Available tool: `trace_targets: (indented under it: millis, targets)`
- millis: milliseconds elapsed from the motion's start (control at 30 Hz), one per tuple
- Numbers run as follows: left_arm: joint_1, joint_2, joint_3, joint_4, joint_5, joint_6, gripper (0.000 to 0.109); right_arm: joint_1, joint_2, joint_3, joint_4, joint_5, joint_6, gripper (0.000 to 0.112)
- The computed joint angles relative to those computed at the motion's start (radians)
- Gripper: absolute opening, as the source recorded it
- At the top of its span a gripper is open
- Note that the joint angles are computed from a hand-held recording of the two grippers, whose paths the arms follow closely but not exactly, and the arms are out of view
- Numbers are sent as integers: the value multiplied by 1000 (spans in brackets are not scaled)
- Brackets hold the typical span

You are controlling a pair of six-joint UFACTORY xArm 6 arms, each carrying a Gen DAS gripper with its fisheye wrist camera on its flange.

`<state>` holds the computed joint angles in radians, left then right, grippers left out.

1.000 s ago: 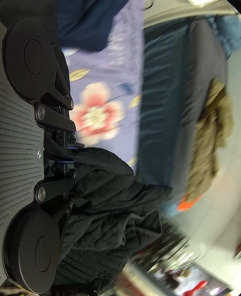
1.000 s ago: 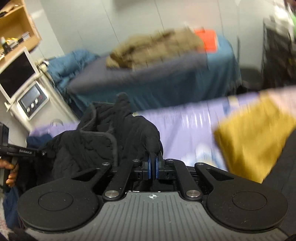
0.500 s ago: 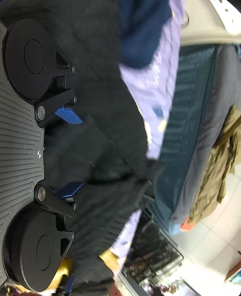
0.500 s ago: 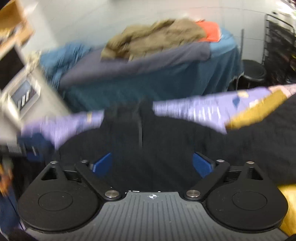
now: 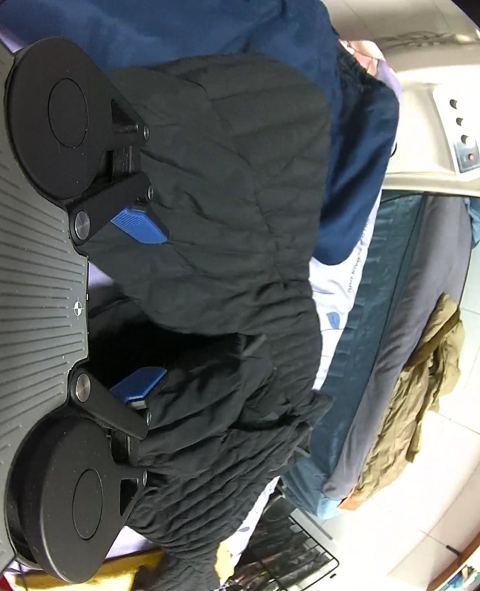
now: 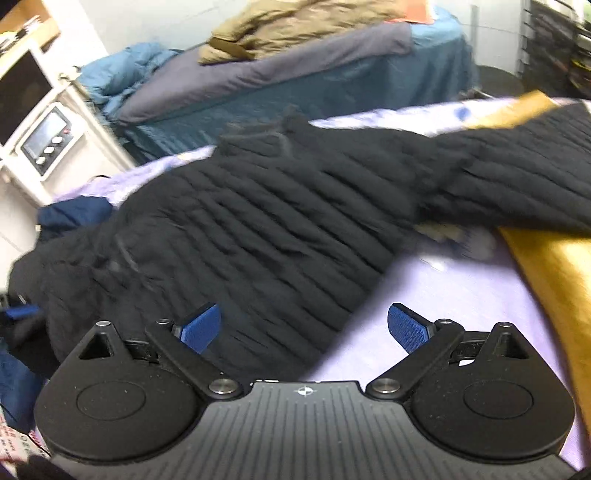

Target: Fold large clothes

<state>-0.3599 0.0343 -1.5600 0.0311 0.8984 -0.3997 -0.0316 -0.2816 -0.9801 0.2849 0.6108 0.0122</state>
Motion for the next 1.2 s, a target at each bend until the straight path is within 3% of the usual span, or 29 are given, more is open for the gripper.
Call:
trace_targets:
  millis: [200, 300, 400, 433, 533, 600, 700, 833, 967, 1033, 1133, 1200]
  targets:
    - [-7, -104, 120, -48, -96, -38, 103, 108, 94, -132, 46, 10, -30, 101]
    - [-13, -120, 135, -34, -98, -51, 103, 161, 144, -194, 56, 49, -67, 101]
    - [-17, -137, 153, -62, -104, -48, 103, 221, 217, -266, -64, 124, -25, 97]
    - [-20, -142, 156, -65, -101, -46, 103, 238, 240, -289, -89, 165, -15, 93]
    - [-31, -134, 131, -51, -93, -34, 103, 276, 240, -256, -157, 151, -9, 33]
    - [-39, -124, 115, -63, -110, -3, 103, 286, 205, -209, -191, 138, 15, 27]
    - [-58, -55, 20, -84, -109, 69, 103, 283, 121, -135, -146, 147, -77, 20]
    - [-91, 93, -167, -189, -91, 249, 103, 280, -1, -41, -91, 242, -177, 20]
    - [-127, 274, -387, -168, -11, 342, 103, 257, -68, 3, -79, 411, -201, 20]
    - [-141, 380, -525, -91, 109, 317, 103, 228, -95, 27, -56, 464, -179, 20]
    - [-159, 478, -648, 37, 283, 286, 103, 164, -149, 63, -9, 458, -82, 32]
    - [-155, 450, -596, 57, 330, 268, 103, 129, -192, 76, 4, 410, -16, 54]
